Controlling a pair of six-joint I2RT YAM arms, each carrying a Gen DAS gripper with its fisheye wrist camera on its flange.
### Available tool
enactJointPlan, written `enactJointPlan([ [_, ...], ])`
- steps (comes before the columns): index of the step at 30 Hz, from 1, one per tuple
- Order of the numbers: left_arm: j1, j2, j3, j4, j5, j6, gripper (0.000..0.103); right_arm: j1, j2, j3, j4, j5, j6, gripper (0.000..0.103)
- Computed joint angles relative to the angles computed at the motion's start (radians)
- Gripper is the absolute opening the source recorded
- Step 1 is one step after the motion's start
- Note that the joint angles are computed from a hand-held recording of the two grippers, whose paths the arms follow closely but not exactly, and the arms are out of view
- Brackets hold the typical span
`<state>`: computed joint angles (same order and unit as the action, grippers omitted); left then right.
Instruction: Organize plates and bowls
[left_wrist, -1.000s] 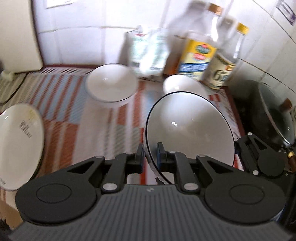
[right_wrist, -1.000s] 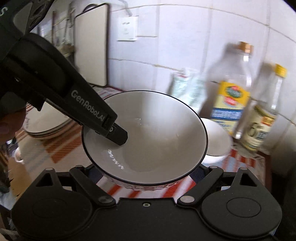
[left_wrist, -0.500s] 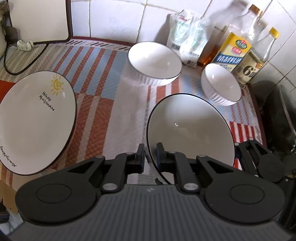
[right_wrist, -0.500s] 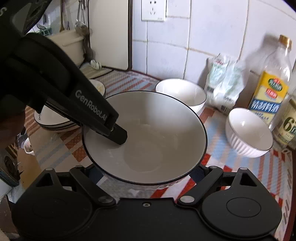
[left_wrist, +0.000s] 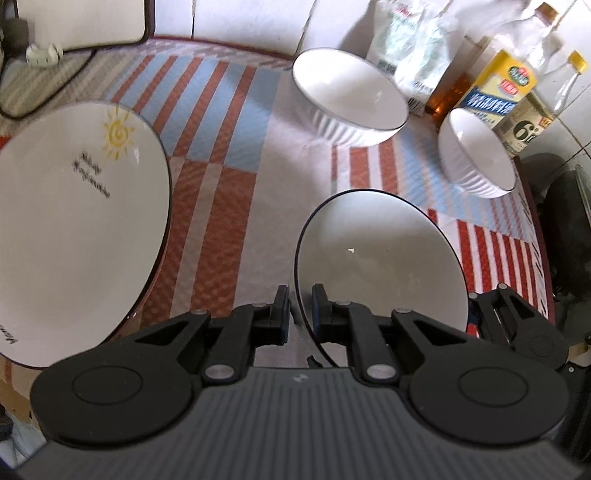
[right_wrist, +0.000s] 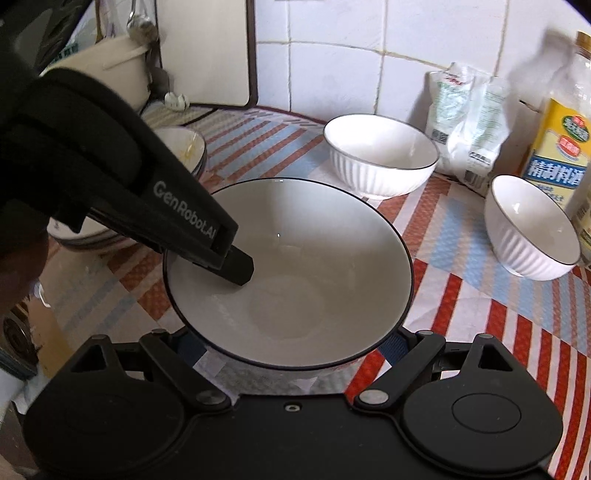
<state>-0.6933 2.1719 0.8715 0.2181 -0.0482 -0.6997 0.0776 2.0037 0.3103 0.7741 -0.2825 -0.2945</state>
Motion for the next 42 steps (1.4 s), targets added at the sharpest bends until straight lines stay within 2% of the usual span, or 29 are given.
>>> enactJointPlan([
  [5, 0.016, 0.038, -0.017, 0.072, 0.018, 0.032, 0.011, -0.003, 0.081, 0.018, 0.054, -0.018, 0.046, 0.09],
  [10, 0.041, 0.044, -0.006, 0.054, 0.066, 0.035, 0.011, 0.014, 0.079, 0.022, 0.041, 0.003, 0.054, 0.09],
  [12, 0.039, 0.045, -0.003, 0.044, 0.07, 0.046, 0.011, 0.015, 0.078, 0.037, 0.002, 0.002, 0.055, 0.09],
  [17, 0.044, 0.021, -0.004, -0.003, 0.074, 0.083, 0.012, 0.04, 0.053, 0.013, -0.006, 0.046, 0.044, 0.09],
  [19, 0.061, 0.004, -0.012, -0.016, 0.104, 0.106, 0.017, 0.03, 0.025, -0.009, -0.01, 0.039, 0.047, 0.09],
  [21, 0.071, -0.002, 0.022, -0.102, 0.119, 0.161, 0.02, 0.013, -0.019, -0.032, -0.033, 0.024, 0.041, 0.09],
  [25, 0.083, -0.04, 0.031, -0.153, 0.152, 0.207, 0.02, -0.016, -0.113, -0.08, -0.068, 0.011, 0.012, 0.09],
  [30, 0.096, -0.097, 0.052, -0.241, 0.17, 0.281, 0.02, -0.115, -0.284, -0.117, -0.203, -0.061, -0.041, 0.09],
  [35, 0.127, -0.175, 0.05, -0.282, 0.213, 0.325, 0.021, -0.221, -0.4, -0.159, -0.222, -0.073, -0.046, 0.09],
  [42, 0.114, -0.242, 0.09, -0.315, 0.199, 0.387, 0.022, -0.411, -0.446, -0.12, -0.247, -0.116, 0.004, 0.09],
])
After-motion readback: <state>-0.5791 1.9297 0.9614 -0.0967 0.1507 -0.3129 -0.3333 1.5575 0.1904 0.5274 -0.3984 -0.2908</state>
